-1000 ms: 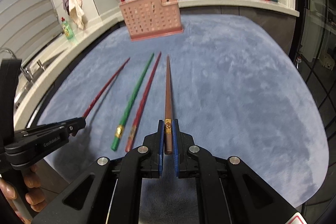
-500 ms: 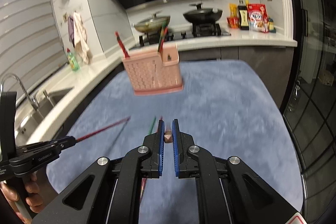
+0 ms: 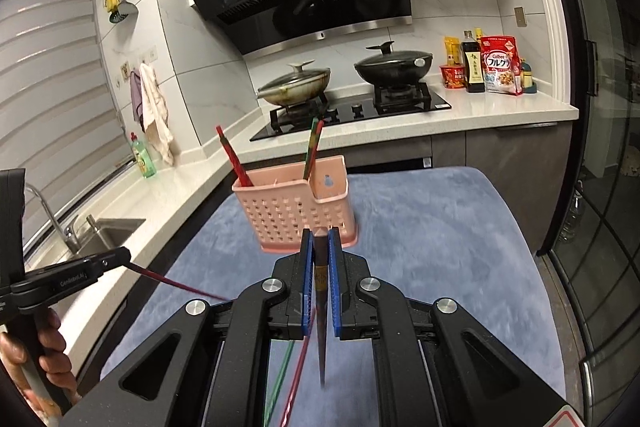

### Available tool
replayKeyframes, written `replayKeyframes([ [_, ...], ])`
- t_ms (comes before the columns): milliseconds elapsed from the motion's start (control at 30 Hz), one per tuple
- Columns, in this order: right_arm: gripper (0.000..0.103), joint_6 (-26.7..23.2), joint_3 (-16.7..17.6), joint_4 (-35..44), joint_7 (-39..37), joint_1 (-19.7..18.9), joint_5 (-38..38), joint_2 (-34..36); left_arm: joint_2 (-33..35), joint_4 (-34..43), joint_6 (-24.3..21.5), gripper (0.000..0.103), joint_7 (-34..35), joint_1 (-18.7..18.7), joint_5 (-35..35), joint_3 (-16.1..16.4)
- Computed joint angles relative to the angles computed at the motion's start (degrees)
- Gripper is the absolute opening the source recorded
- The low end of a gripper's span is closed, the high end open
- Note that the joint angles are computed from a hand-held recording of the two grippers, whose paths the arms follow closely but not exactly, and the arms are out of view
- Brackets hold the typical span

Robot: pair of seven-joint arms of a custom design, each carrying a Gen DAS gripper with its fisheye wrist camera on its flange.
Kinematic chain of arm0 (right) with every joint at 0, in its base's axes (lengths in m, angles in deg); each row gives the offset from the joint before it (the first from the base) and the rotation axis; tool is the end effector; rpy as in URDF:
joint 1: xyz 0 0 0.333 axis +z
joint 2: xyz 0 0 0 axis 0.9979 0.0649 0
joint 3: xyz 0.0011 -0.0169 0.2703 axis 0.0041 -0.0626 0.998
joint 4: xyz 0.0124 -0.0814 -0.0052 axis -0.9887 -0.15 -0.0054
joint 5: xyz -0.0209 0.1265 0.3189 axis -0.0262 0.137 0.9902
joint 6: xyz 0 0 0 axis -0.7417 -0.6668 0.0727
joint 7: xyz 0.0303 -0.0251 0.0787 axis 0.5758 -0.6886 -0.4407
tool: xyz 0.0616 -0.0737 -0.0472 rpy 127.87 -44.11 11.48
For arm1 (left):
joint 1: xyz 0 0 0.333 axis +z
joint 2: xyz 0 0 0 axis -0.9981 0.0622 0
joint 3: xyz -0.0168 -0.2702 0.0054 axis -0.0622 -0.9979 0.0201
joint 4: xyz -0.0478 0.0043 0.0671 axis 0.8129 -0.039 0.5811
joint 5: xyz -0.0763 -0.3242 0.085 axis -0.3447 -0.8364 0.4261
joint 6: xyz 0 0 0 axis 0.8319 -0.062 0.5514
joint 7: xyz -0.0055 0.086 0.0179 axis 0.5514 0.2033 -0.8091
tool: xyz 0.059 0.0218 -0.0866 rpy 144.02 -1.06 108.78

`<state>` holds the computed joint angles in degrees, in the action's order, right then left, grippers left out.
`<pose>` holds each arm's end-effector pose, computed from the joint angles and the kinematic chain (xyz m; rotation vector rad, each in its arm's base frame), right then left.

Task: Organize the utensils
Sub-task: 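Lift both held chopsticks up and over the pink holder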

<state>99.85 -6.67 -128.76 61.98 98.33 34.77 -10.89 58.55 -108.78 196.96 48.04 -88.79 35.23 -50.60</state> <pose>0.5174 0.0569 0.5442 -1.6776 1.1997 -0.4313 0.3900 -0.1525 0.5479 -1.9337 1.3912 -0.7837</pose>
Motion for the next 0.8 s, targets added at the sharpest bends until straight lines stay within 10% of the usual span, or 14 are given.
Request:
replayKeyframes([
  [467,0.007,-4.8,4.1,27.9,8.1,-3.2,-1.7,16.6,11.1,17.9,2.8,0.007,4.4,3.3,2.4,2.1],
  [800,0.007,-2.4,8.5,60.5,23.9,-2.5,-17.1,37.9,23.0,35.8,3.5,0.007,-1.6,4.8,11.8,3.3],
])
